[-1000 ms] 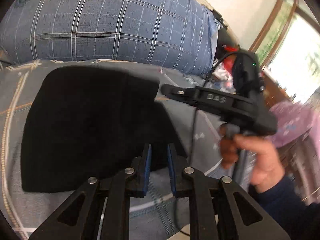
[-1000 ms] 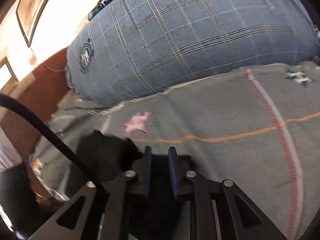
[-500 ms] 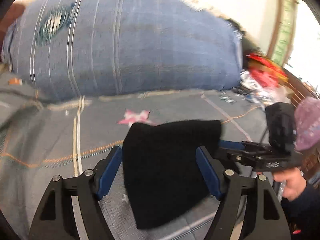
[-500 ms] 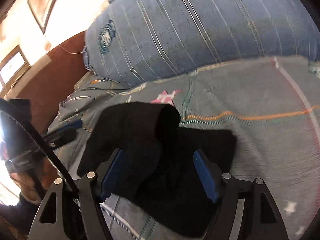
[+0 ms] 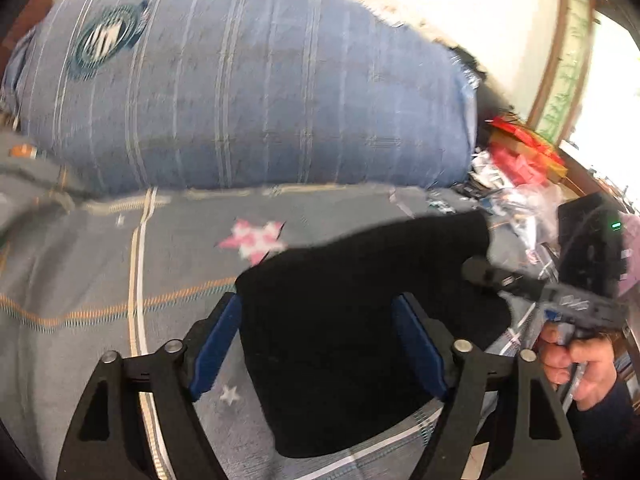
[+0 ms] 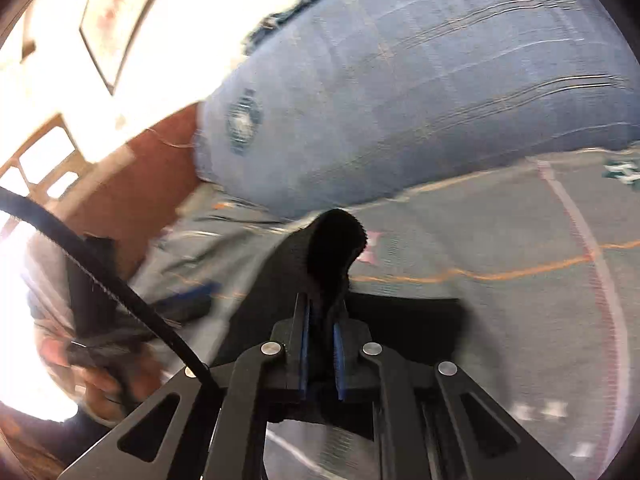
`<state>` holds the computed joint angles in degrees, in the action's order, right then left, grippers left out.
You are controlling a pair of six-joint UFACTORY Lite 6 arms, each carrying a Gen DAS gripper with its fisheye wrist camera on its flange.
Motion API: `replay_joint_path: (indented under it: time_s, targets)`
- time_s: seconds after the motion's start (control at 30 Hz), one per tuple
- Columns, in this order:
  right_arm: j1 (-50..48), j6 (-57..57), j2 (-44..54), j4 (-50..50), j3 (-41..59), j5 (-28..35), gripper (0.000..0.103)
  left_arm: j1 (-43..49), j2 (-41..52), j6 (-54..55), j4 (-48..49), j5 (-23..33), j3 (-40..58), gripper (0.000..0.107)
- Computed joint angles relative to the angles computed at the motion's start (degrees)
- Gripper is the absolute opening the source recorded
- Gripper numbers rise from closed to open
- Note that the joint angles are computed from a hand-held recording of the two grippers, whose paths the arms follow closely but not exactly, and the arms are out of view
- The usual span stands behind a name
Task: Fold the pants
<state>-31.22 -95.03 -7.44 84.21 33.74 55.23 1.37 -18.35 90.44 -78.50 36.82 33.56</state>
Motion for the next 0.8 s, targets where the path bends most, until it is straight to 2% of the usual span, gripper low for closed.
replay_joint_path:
  time_s: [0.07,0.13,0.17,0.2,0.23,0.3,0.37,0.4,0.5,0.57,0.6,0.63,0.67,0.73,0.8]
  targets:
    - [1.46,-0.68,3.42,-0.53,0.17,-6.44,0.01,-3.25,1.27,1.79,-2.68,-2.37,-0.03,0.084]
    - [4.39,-4.61,6.74,2.63,-0.63,-12.88,0.012,-8.45,7.04,3.35,-5.81,-8.1,1.09,0.084]
    - [5.06,-6.88,7.12,5.27,-1.46,-14.07,0.014,-10.25,9.45,4.09,-7.54,-10.48,1.5,0.084]
    - [5.35,-8.4,6.83,7.73,-2.15,-14.57,0.022,-11.73,12.07,6.13,-10.46,-12.91,1.67,0.084]
    - [4.97,-7.8,5.75,8.13,-2.69,-15.12,0.041,-12.59,13.19,9.29,-14.14,-14.69,1.26,0.084]
    - [4.44,-6.41,2.73,7.37,-3.51,-17.59,0.058,-12.64,14.17,15.27,-20.38,-16.25,0.15,0.084]
    - [2.61,-4.23,-1.55,3.75,-4.17,-17.61,0.058,-10.22,14.65,11.65,-17.02,-13.97,0.29,0.084]
    - [1.75,-2.9,-3.39,1.85,-4.2,-16.5,0.058,-8.44,13.88,7.46,-13.04,-12.07,0.29,0.084]
    - [0.86,-0.7,-7.85,-1.2,-3.73,-11.2,0.058,-5.69,9.45,3.7,-9.2,-9.52,-1.0,0.084]
    - [3.76,0.36,-7.2,-1.21,-1.98,-9.27,0.054,-4.99,5.33,1.96,-8.07,-8.89,-2.47,0.084]
    - [5.6,0.36,-6.36,-0.58,-1.3,-9.25,0.048,-4.91,3.87,1.0,-7.26,-8.63,-3.03,0.084]
    - [8.89,-0.16,-5.09,0.79,-0.69,-10.36,0.04,-5.23,2.84,-0.09,-6.21,-8.8,-3.47,0.084]
    - [11.97,-0.87,-3.95,2.24,0.0,-12.66,0.038,-6.33,1.95,-1.59,-4.97,-10.2,-4.0,0.084]
    - [17.35,-3.75,-0.84,6.65,1.53,-17.92,0.038,-9.2,1.17,-1.28,-5.66,-14.48,-5.5,0.084]
    - [19.21,-6.28,4.5,10.66,3.89,-19.17,0.037,-11.48,1.5,1.73,-9.2,-18.27,-6.76,0.084]
